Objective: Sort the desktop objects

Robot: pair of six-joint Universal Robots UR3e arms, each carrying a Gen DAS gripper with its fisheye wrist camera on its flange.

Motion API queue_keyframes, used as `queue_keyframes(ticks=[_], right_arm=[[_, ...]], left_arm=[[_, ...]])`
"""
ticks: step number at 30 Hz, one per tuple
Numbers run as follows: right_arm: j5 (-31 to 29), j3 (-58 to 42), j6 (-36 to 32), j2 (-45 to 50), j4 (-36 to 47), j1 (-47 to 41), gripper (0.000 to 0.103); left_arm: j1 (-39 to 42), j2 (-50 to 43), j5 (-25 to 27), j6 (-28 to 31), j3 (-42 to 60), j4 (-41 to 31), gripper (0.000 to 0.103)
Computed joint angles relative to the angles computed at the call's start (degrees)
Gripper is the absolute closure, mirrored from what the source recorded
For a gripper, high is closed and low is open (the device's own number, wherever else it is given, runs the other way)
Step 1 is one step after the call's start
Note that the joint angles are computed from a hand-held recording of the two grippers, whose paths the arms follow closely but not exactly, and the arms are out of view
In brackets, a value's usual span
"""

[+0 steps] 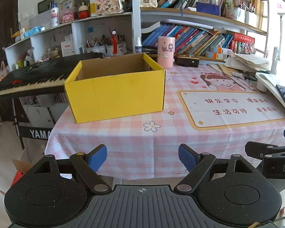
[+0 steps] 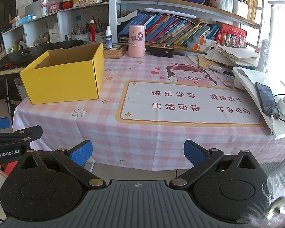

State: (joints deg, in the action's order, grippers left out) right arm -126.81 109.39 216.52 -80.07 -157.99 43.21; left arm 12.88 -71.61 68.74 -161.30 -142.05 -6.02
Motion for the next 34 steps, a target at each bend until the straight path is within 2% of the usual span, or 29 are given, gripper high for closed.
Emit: queue_keyframes(ticks=[18,23,29,34], right_arm=[[-0.3,0.3,0.8,-0.5,0.6,-0.1,0.0],[-0.1,-0.8,0.5,0.4,1.0,-0.1,0.0],[0.3,-1.5,0.9,1.0,1.5,-0.3,0.0],[0.6,-1.6,1.0,1.1,1.6,-0.7,0.0]], left_arm=[[-0.5,-0.7,-0.1,0.4,0.5,0.2,0.017],[-0.6,-1.4,0.4,0.2,0.9,0.4,0.012],[0.9,-1.0,-2.7,1.1,0.4,0.1,0.011],[-0.7,-3.4,-0.5,0.8,1.8,1.0,0.011]])
